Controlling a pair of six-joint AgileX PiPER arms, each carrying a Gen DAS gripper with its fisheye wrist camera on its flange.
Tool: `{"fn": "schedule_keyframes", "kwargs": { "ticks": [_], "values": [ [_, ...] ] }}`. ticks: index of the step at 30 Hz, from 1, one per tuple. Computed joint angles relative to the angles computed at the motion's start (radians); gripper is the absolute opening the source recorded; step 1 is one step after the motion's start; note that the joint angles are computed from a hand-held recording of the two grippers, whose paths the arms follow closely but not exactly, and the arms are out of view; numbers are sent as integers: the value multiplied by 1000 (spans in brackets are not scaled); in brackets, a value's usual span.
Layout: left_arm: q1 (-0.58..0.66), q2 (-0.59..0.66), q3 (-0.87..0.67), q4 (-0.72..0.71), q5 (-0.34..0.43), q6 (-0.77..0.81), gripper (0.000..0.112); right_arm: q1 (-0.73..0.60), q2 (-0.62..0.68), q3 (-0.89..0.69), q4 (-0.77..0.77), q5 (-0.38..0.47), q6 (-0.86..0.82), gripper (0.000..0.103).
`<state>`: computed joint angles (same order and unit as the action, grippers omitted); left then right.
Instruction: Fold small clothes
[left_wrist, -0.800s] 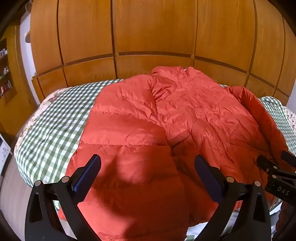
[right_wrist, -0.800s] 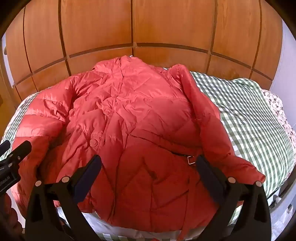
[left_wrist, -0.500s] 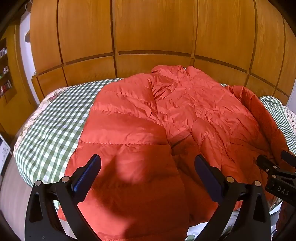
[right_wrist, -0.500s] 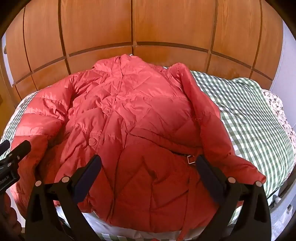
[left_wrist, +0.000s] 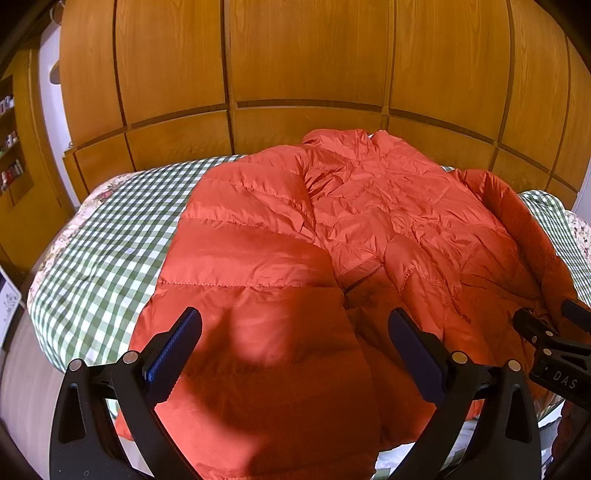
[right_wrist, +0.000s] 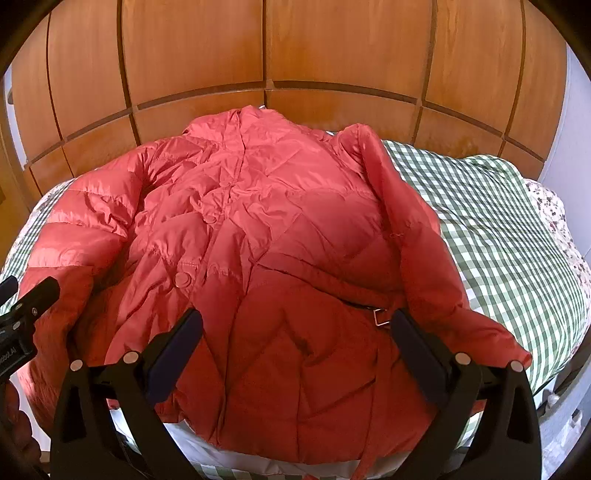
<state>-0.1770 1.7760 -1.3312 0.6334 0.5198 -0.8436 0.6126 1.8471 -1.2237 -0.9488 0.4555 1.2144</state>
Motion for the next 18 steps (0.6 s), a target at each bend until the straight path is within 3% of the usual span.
{"fn": "schedule_keyframes", "kwargs": {
  "ticks": [18],
  "values": [
    [8,-3,11,-17,-12,26,100,2,7,-3,-21,6,17,101]
  ]
}}
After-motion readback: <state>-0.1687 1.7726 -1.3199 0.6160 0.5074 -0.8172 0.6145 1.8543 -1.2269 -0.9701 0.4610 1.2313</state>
